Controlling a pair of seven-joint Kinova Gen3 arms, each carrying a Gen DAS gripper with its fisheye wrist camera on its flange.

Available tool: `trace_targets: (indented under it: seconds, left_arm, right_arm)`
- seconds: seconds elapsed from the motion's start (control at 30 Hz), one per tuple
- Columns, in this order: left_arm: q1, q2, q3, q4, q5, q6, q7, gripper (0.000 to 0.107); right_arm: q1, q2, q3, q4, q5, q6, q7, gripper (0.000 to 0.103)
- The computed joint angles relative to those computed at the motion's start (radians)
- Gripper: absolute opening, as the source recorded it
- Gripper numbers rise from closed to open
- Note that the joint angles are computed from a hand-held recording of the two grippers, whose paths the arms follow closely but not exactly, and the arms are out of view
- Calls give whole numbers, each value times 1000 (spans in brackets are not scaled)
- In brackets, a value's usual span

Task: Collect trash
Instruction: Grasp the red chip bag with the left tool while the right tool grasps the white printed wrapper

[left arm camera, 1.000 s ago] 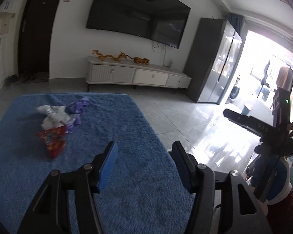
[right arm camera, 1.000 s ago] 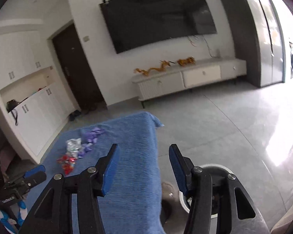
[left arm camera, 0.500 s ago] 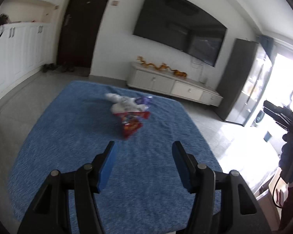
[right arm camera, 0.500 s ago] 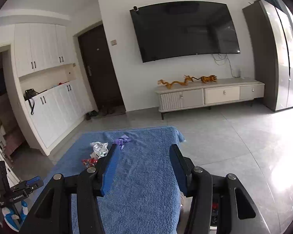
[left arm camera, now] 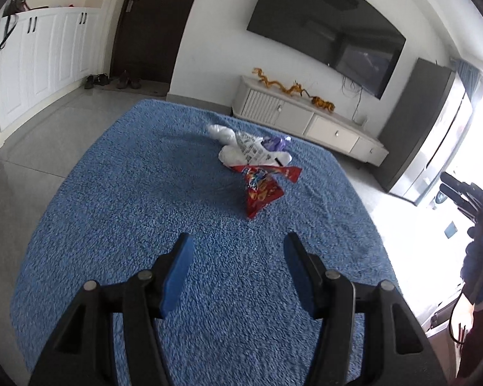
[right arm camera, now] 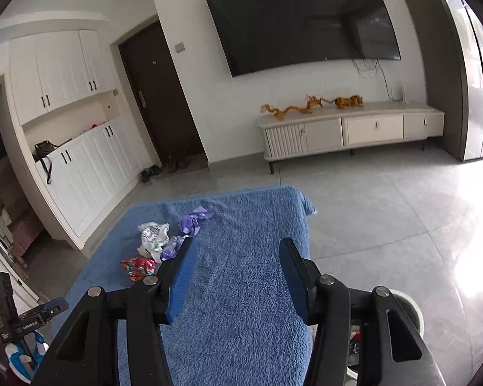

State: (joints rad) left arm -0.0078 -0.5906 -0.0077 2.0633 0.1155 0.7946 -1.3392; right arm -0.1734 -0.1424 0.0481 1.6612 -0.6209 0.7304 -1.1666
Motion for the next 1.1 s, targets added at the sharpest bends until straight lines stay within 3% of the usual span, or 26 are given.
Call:
trace_targets:
  seconds: [0.53, 0.97, 1.1]
  left_arm:
    - [63, 229, -147, -27, 145, -90, -229, 56]
    - [62, 451, -215, -126, 460, -58, -650, 56]
    - [17, 512, -206, -156, 541, -24, -748, 56]
  right_arm:
    - [15, 256, -132, -134, 41, 4, -40, 50]
    - [20, 481, -278, -348, -53, 131, 60, 50]
    - [-42, 540, -299, -455, -6, 185, 79, 50]
